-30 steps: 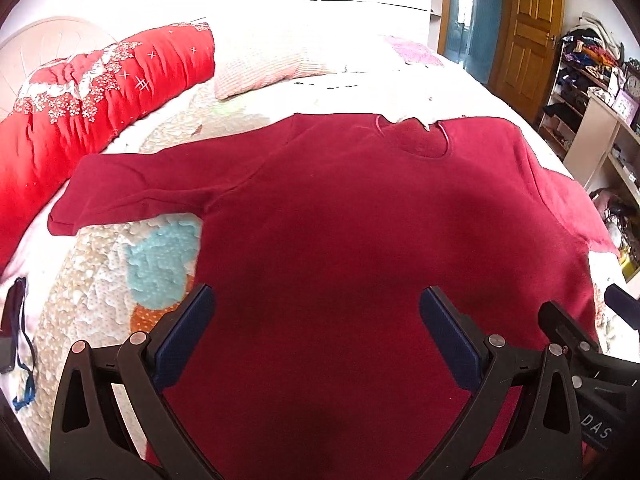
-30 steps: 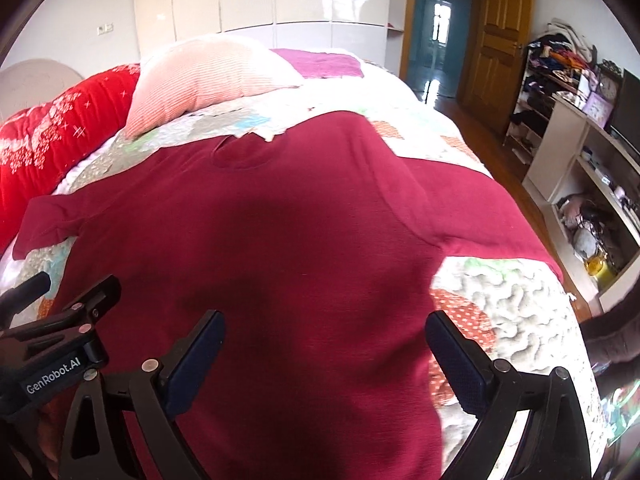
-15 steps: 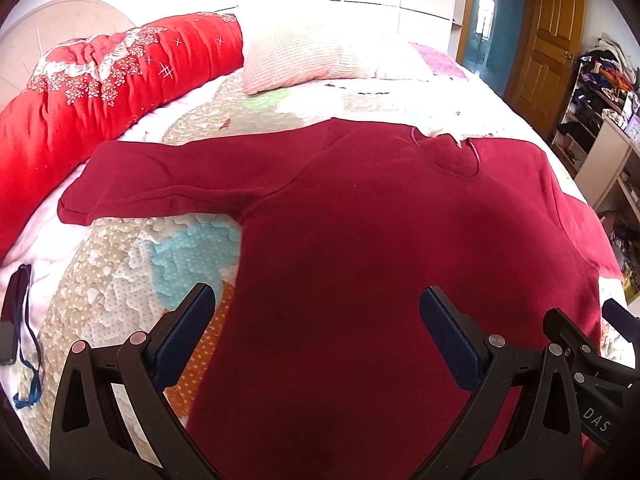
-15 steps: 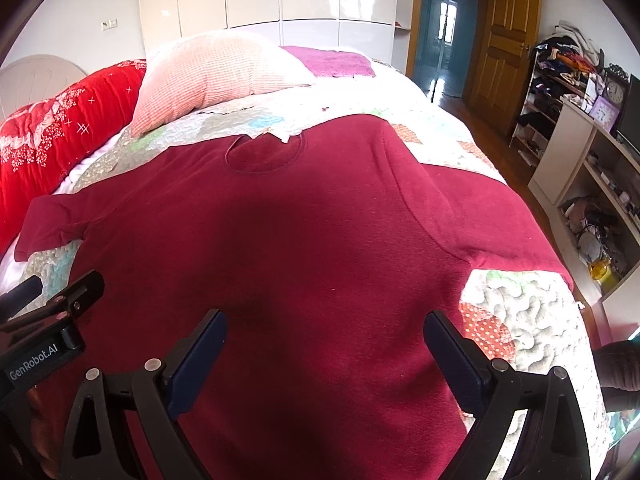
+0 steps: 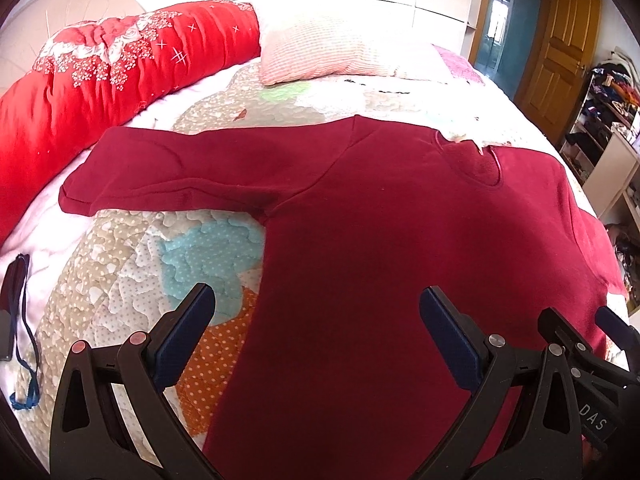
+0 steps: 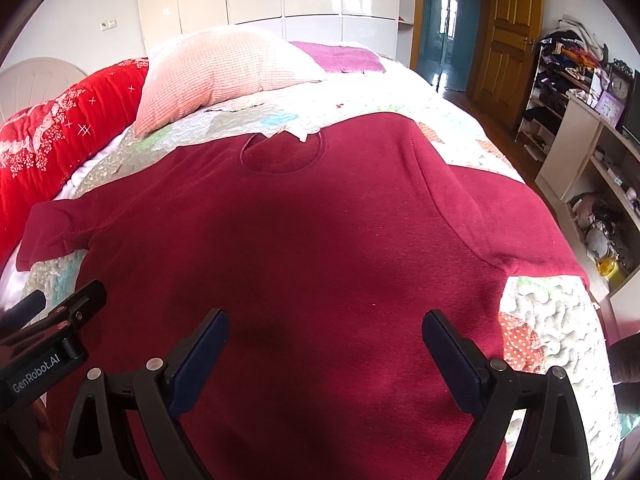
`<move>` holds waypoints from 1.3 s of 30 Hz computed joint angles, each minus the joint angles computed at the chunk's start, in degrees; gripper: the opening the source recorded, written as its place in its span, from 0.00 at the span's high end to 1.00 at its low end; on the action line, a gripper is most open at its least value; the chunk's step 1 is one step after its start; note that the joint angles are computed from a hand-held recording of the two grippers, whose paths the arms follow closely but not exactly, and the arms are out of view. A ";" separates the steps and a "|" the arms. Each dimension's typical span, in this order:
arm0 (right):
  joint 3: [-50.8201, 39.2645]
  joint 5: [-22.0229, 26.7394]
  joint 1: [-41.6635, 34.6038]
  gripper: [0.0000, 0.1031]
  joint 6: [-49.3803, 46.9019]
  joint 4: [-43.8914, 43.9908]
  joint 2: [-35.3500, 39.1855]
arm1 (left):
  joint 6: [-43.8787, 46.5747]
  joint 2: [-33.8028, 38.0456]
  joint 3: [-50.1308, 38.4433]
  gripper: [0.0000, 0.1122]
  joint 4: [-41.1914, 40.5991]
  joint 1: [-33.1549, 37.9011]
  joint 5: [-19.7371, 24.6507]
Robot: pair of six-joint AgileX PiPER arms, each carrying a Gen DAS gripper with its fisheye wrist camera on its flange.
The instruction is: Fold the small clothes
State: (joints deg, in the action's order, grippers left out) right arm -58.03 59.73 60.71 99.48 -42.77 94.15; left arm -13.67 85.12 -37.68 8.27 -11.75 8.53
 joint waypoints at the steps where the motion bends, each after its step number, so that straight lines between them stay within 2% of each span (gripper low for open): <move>1: -0.14 -0.20 -0.16 0.07 -0.01 0.01 0.17 | 1.75 0.27 -0.19 0.09 -1.59 0.44 -0.04; 4: -0.71 -0.67 -0.57 0.07 -0.09 -0.04 0.83 | 5.69 0.91 -0.67 0.09 -5.11 1.88 -0.01; 9: -2.34 -1.24 -1.27 0.07 -1.10 0.05 2.49 | 19.13 2.21 -1.89 0.09 -18.14 4.93 0.71; 17: -6.03 -3.70 -2.70 0.10 -1.48 0.26 5.65 | 28.29 3.95 -3.00 0.09 -25.67 8.89 1.27; 22: -8.92 -4.21 -2.80 0.10 -3.30 0.41 8.19 | 41.19 6.06 -6.34 0.09 -37.53 15.06 5.60; 24: -9.86 -4.90 -3.10 0.14 -4.29 0.57 9.16 | 43.25 7.45 -8.88 0.09 -38.99 18.73 7.96; 26: -10.84 -6.39 -3.66 0.21 -5.84 1.01 10.11 | 41.81 9.07 -11.65 0.09 -36.99 21.60 9.48; 31: -13.12 -8.65 -4.53 0.28 -7.99 1.05 12.51 | 31.08 16.20 -23.11 0.09 -26.72 29.98 13.32; 35: -14.09 -10.92 -5.08 0.28 -9.07 0.81 13.61 | 20.89 23.95 -34.37 0.09 -19.87 35.84 17.69; 37: -14.30 -11.50 -5.25 0.28 -9.47 0.72 13.97 | 16.51 28.47 -40.64 0.17 -18.15 38.53 20.24; 39: -14.57 -11.77 -5.37 0.28 -9.94 0.46 14.44 | 14.25 32.47 -46.37 0.19 -17.10 40.26 23.22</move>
State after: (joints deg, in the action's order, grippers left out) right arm -72.60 47.96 55.34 89.54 -42.30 108.58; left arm 0.58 117.59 -84.05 -8.83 28.51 31.75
